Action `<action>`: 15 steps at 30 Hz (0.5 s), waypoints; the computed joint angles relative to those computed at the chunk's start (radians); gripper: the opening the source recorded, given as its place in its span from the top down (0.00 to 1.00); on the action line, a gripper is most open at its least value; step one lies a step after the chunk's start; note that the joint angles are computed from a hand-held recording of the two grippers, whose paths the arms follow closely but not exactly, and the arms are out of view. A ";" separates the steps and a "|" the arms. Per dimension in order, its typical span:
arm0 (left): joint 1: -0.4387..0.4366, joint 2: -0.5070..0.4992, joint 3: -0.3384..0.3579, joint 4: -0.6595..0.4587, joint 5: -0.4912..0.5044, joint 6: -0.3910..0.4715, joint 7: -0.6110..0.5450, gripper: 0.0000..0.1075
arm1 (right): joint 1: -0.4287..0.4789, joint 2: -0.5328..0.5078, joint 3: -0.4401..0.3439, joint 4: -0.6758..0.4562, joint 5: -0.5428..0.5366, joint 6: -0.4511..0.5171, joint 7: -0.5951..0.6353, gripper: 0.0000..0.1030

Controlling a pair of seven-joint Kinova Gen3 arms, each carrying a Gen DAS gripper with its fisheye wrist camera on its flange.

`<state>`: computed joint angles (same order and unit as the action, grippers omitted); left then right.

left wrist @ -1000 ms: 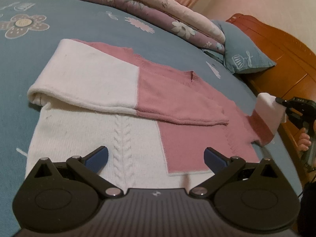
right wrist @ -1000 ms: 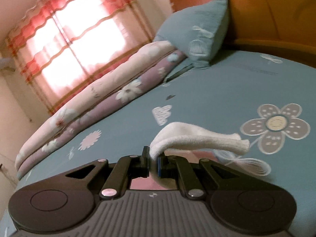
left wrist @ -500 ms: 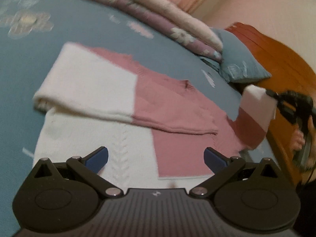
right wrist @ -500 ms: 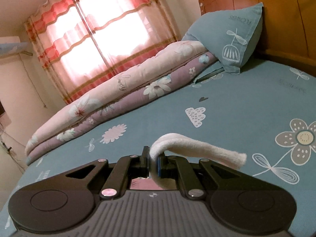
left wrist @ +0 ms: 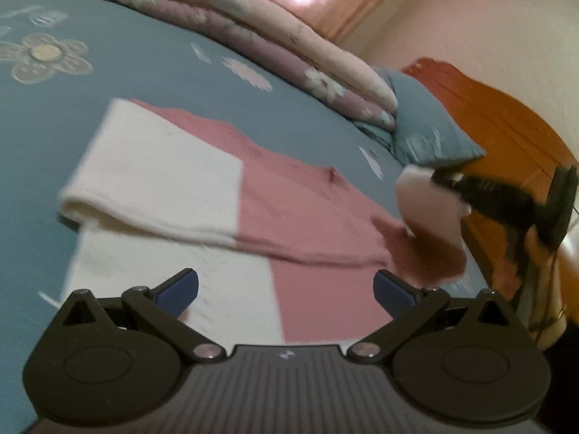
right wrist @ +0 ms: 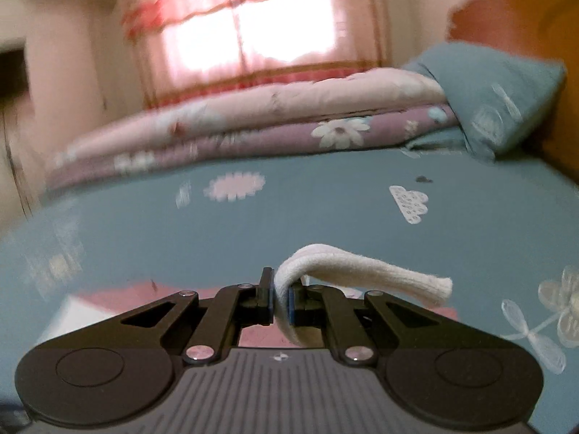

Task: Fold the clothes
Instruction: 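Carry the cuff with the right gripper to fold the sleeve over the sweater body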

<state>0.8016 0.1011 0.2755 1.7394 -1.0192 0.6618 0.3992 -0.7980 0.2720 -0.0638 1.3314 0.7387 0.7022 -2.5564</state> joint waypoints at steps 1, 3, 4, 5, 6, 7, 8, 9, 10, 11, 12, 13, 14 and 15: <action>0.003 -0.003 -0.001 0.001 -0.006 0.016 0.009 0.05 | -0.027 0.028 -0.001 -0.022 0.032 0.036 0.018 0.91; 0.001 -0.008 -0.002 0.007 -0.012 0.028 0.034 0.05 | -0.081 0.076 0.008 -0.048 0.083 0.076 0.035 0.91; -0.003 -0.011 -0.002 0.011 -0.016 0.023 0.047 0.05 | -0.090 0.092 0.003 -0.059 0.088 0.087 0.055 0.91; -0.007 -0.013 0.000 0.014 -0.014 0.018 0.051 0.05 | -0.106 0.110 0.006 -0.070 0.096 0.099 0.074 0.91; -0.011 -0.015 0.001 0.017 -0.012 0.013 0.054 0.05 | -0.122 0.129 0.010 -0.082 0.103 0.113 0.093 0.91; -0.016 -0.017 0.003 0.019 -0.009 0.008 0.056 0.05 | -0.146 0.149 0.017 -0.094 0.122 0.137 0.124 0.91; -0.021 -0.017 0.005 0.017 0.001 0.007 0.042 0.05 | -0.169 0.171 0.023 -0.108 0.140 0.161 0.156 0.91; -0.024 -0.015 0.007 0.015 0.007 0.006 0.035 0.05 | -0.191 0.192 0.030 -0.121 0.156 0.189 0.191 0.91; -0.026 -0.014 0.008 0.013 0.014 0.005 0.028 0.05 | -0.209 0.210 0.038 -0.134 0.157 0.214 0.220 0.88; -0.029 -0.015 0.006 0.015 0.019 -0.004 0.028 0.05 | -0.208 0.215 0.034 -0.139 0.142 0.224 0.237 0.84; -0.032 -0.016 0.005 0.017 0.023 -0.012 0.028 0.05 | -0.207 0.220 0.031 -0.147 0.121 0.234 0.259 0.74; -0.034 -0.017 0.004 0.020 0.024 -0.018 0.031 0.05 | -0.207 0.224 0.030 -0.152 0.101 0.241 0.279 0.66; -0.035 -0.019 0.003 0.023 0.024 -0.023 0.035 0.05 | -0.201 0.209 0.027 -0.140 0.078 0.236 0.283 0.62; -0.037 -0.021 0.003 0.026 0.024 -0.026 0.037 0.05 | -0.195 0.193 0.024 -0.128 0.056 0.229 0.286 0.59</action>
